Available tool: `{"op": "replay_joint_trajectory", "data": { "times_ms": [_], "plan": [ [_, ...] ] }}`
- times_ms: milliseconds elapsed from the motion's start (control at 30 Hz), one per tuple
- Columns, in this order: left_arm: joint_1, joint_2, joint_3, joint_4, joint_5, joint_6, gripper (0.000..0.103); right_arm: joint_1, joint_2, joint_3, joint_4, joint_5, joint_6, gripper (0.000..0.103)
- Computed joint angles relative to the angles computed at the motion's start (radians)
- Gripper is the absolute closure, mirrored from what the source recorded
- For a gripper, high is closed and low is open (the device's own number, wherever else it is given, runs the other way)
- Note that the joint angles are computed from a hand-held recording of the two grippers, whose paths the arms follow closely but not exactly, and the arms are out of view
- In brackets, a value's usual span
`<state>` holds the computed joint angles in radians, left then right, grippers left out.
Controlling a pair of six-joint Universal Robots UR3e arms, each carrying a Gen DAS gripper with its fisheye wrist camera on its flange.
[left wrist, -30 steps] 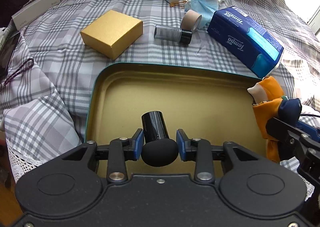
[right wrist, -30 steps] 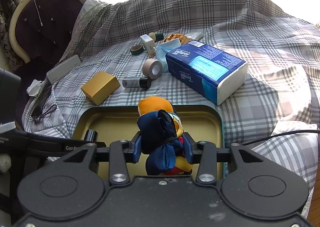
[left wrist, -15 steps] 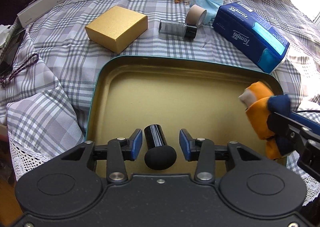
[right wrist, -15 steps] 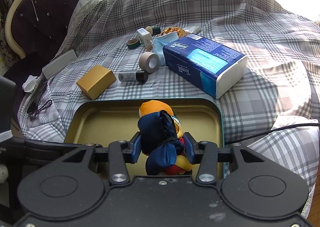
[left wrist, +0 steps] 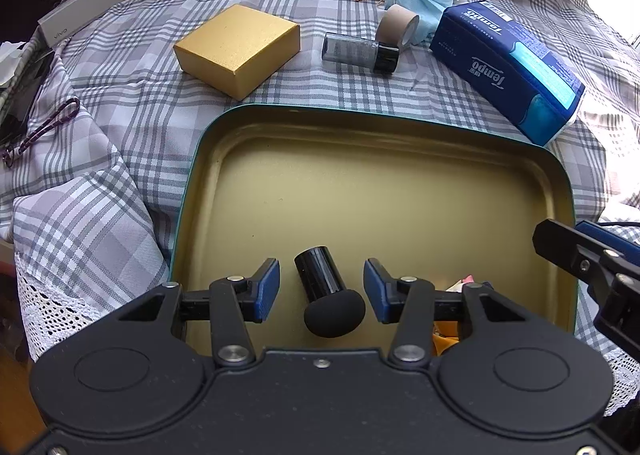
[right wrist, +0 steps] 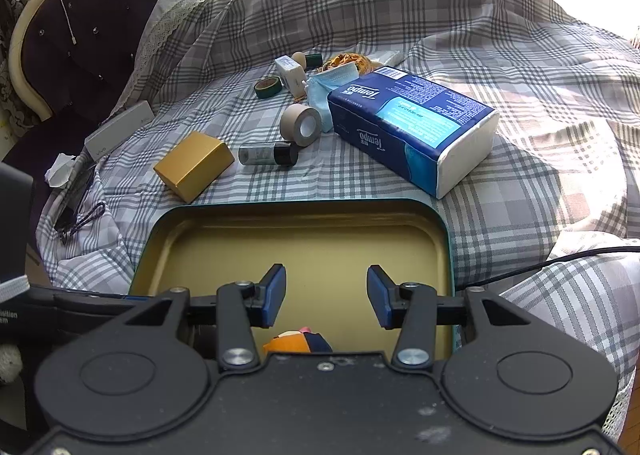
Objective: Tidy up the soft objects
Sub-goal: 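Withdraw both open tools from the tin toward the remaining items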
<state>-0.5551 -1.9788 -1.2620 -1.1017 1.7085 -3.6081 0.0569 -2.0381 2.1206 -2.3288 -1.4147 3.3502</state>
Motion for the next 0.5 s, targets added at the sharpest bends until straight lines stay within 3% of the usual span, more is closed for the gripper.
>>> {"op": "replay_joint_trajectory", "data": {
  "times_ms": [500],
  "plan": [
    [-0.002,-0.006,0.008,-0.012,0.012,-0.006,0.055,0.028,0.033,-0.006,-0.010,-0.025,0.021,0.058]
  ]
}}
